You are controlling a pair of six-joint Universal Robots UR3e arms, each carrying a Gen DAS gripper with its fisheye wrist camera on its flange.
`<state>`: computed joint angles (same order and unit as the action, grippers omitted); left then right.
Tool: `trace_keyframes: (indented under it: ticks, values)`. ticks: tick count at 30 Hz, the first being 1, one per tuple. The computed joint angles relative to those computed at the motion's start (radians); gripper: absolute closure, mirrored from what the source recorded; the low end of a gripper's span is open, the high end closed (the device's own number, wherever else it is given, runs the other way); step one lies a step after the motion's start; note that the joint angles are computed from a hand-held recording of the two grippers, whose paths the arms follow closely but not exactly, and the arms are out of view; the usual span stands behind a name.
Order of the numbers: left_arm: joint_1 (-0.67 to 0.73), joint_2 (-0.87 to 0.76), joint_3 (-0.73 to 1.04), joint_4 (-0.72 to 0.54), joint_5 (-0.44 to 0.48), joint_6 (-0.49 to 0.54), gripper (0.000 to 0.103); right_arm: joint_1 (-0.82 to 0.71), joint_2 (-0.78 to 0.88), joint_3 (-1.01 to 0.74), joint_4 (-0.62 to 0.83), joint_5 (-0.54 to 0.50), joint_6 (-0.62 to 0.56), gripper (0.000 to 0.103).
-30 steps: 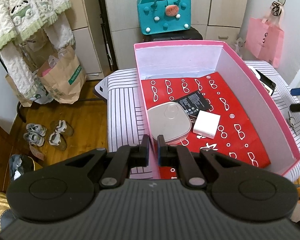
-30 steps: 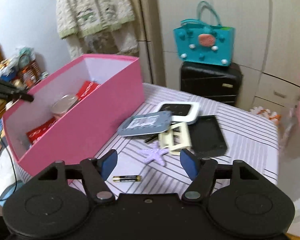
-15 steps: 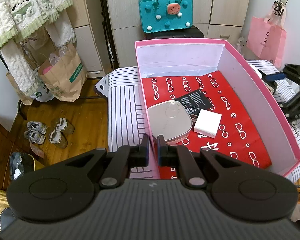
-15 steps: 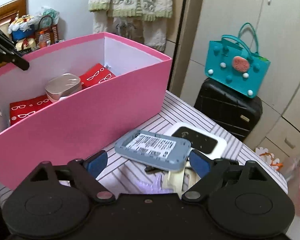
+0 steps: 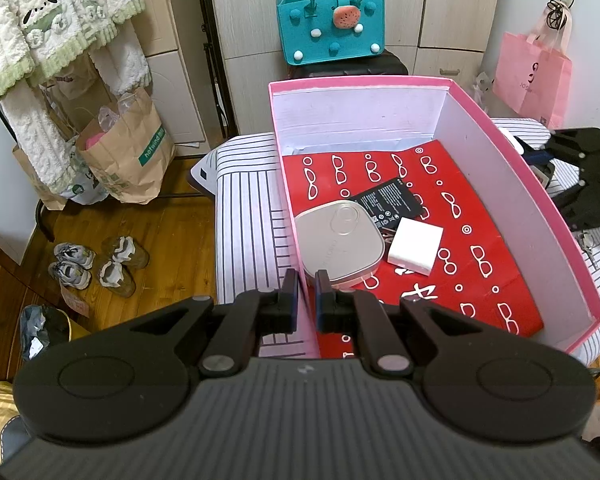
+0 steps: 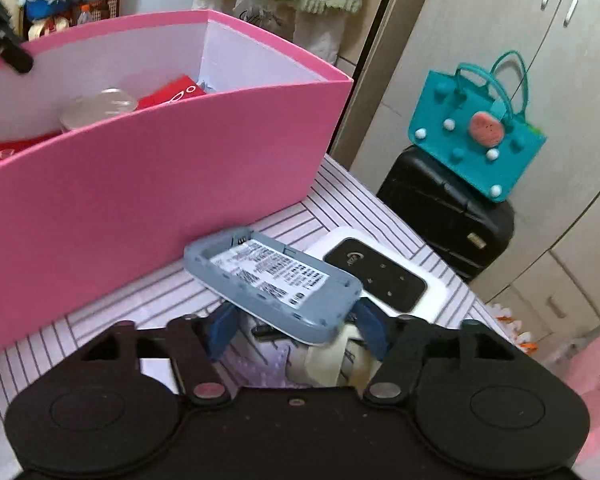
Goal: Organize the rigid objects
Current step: 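Move the right gripper back toward the grey router, then grasp the grey router with the right gripper and lift it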
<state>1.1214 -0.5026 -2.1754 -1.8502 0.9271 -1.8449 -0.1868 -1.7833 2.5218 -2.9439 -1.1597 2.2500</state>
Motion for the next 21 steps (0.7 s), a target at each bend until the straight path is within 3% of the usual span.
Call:
trace_keyframes:
  ticks: [2,11,15,16,19,21]
  values:
    - [0.002,0.005,0.0,-0.009,-0.002,0.004,0.095,-0.045,-0.073,0.028,0.062,0.042,-0.025,0.045]
    - [0.003,0.007,0.001,-0.013,-0.002,0.005,0.095,-0.173,-0.372,0.011,0.54,0.158,-0.201,0.043]
    - [0.005,0.008,0.001,-0.016,-0.003,0.009,0.095,-0.251,-0.45,-0.06,0.83,0.211,-0.355,0.043]
    - [0.006,0.007,0.002,-0.018,-0.004,0.009,0.095,-0.272,-0.478,-0.055,0.86,0.233,-0.403,0.043]
    - [-0.002,0.008,-0.001,-0.008,-0.002,0.0,0.094,-0.279,-0.491,-0.023,0.772,0.275,-0.428,0.019]
    - [0.0,0.009,-0.001,-0.011,-0.002,0.002,0.094,-0.233,-0.407,-0.031,0.652,0.268,-0.426,0.017]
